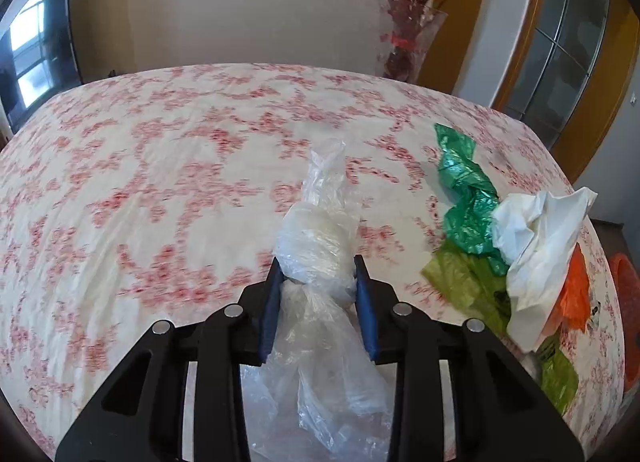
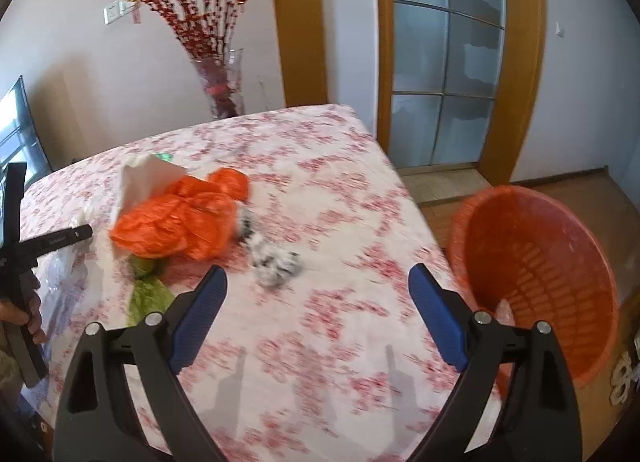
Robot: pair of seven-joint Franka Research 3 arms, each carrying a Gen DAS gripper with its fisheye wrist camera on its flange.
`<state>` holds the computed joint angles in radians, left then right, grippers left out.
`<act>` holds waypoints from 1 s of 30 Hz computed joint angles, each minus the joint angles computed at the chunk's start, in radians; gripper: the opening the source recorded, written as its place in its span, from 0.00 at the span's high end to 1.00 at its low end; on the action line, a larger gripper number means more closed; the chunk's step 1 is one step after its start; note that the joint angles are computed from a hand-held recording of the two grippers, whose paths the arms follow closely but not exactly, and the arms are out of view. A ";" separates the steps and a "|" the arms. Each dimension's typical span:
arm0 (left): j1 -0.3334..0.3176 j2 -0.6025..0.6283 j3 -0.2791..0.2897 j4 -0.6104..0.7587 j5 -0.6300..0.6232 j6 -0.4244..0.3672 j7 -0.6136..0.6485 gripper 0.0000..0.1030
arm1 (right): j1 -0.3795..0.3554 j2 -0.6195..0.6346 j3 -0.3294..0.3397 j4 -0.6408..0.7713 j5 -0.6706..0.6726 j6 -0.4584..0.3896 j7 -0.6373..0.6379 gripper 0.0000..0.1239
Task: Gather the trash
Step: 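Grasp the clear plastic bag with the left gripper while the right gripper grasps an orange-red bag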
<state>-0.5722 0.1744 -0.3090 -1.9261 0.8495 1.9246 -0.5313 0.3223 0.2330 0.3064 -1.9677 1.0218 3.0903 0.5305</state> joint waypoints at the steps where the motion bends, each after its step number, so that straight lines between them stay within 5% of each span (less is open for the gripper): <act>1: -0.003 -0.011 -0.002 -0.010 0.001 -0.006 -0.009 0.67 | 0.006 0.004 -0.001 0.009 -0.007 -0.009 0.010 0.27; 11: -0.020 -0.106 -0.052 -0.086 0.001 -0.085 -0.068 0.68 | 0.140 0.129 -0.076 0.197 -0.335 -0.145 0.370 0.47; 19: -0.018 -0.128 -0.066 -0.110 0.008 -0.074 -0.074 0.68 | 0.230 0.210 -0.145 0.282 -0.628 -0.243 0.602 0.56; 24: -0.015 -0.133 -0.070 -0.121 0.008 -0.057 -0.082 0.67 | 0.188 0.198 -0.104 0.248 -0.652 -0.241 0.596 0.83; 30: -0.019 -0.124 -0.072 -0.110 0.015 -0.054 -0.081 0.67 | 0.127 0.135 -0.042 0.177 -0.578 -0.177 0.513 0.89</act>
<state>-0.5910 0.0509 -0.3811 -2.0361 0.8648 1.8707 -0.6121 0.4491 0.3679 0.2644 -1.7908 0.4442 2.9129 1.0440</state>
